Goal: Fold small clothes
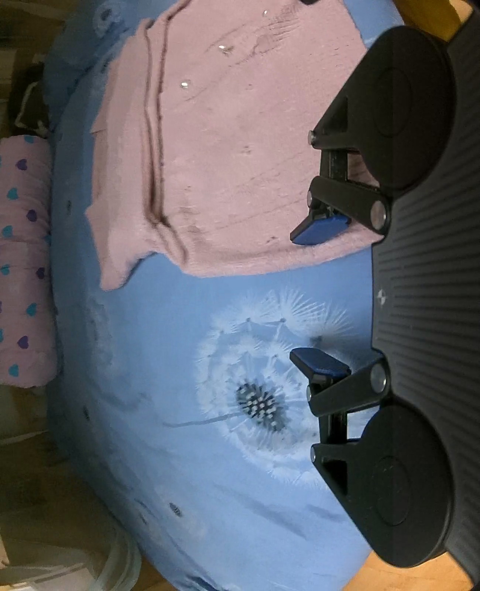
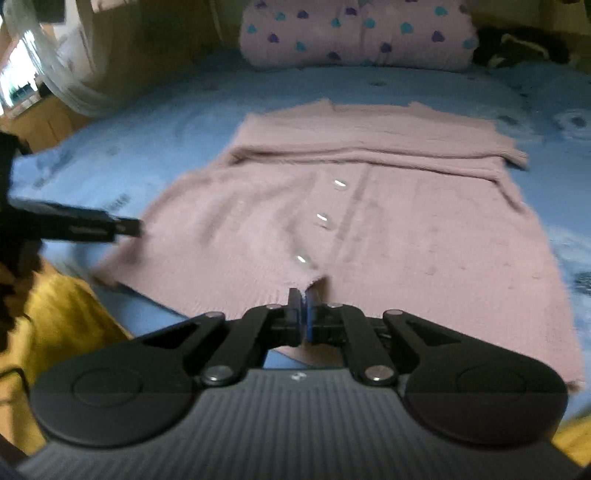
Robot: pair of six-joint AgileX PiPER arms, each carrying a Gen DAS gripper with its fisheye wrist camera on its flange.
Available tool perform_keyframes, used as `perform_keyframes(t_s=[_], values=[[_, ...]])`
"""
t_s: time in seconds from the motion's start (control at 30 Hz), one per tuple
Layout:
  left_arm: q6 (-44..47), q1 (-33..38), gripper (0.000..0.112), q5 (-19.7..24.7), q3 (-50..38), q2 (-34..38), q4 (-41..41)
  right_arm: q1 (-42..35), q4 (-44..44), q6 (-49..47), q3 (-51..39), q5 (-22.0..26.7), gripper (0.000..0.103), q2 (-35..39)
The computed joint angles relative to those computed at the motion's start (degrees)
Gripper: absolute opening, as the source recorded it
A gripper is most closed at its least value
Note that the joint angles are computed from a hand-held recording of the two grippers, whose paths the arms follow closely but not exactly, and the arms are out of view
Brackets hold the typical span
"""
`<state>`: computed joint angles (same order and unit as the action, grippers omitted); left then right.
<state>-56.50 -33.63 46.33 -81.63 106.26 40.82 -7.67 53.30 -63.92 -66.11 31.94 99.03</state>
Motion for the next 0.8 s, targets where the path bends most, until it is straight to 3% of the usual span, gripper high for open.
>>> perform_keyframes(t_s=[0.1, 0.23, 0.33, 0.43, 0.47, 0.5, 0.57, 0.67, 0.8], values=[[-0.1, -0.2, 0.067, -0.4, -0.1, 0.6, -0.1, -0.8, 1.8, -2.9, 0.9, 0.4, 0.006, 1.2], [4.6, 2.2, 0.067, -8.7, 1.6, -1.3, -7.2, -1.3, 2.1, -3.9, -0.3, 2.4, 0.008, 1.3], [5.1, 2.2, 0.067, -6.9, -1.2, 1.2, -8.7, -2.2, 2.4, -3.1, -2.9, 4.1, 0.011, 1.9], [3.7, 1.9, 0.067, -7.6, -0.7, 1.6, -7.6, -1.5, 4.2, -3.7, -5.1, 1.8, 0.011, 2.6], [3.4, 1.7, 0.062, -7.9, -0.5, 1.6, -7.3, -1.1, 5.0, -3.9, -5.7, 0.9, 0.012, 3.0], [3.4, 1.7, 0.037, -8.9, 0.0, 1.2, -7.4, -0.7, 5.3, -3.6, -7.0, 0.5, 0.012, 4.0], [1.6, 0.9, 0.013, -8.6, 0.3, 0.8, -5.2, 0.4, 2.9, -0.9, -9.9, -0.2, 0.012, 6.6], [-3.3, -1.5, 0.010, 0.2, -1.7, 2.5, 4.3, 3.5, -5.6, 5.8, -11.4, -3.9, 0.012, 9.2], [3.6, 0.5, 0.012, -0.1, -2.7, 2.1, -0.7, 4.7, 2.9, -7.0, -5.2, -10.3, 0.011, 8.1]])
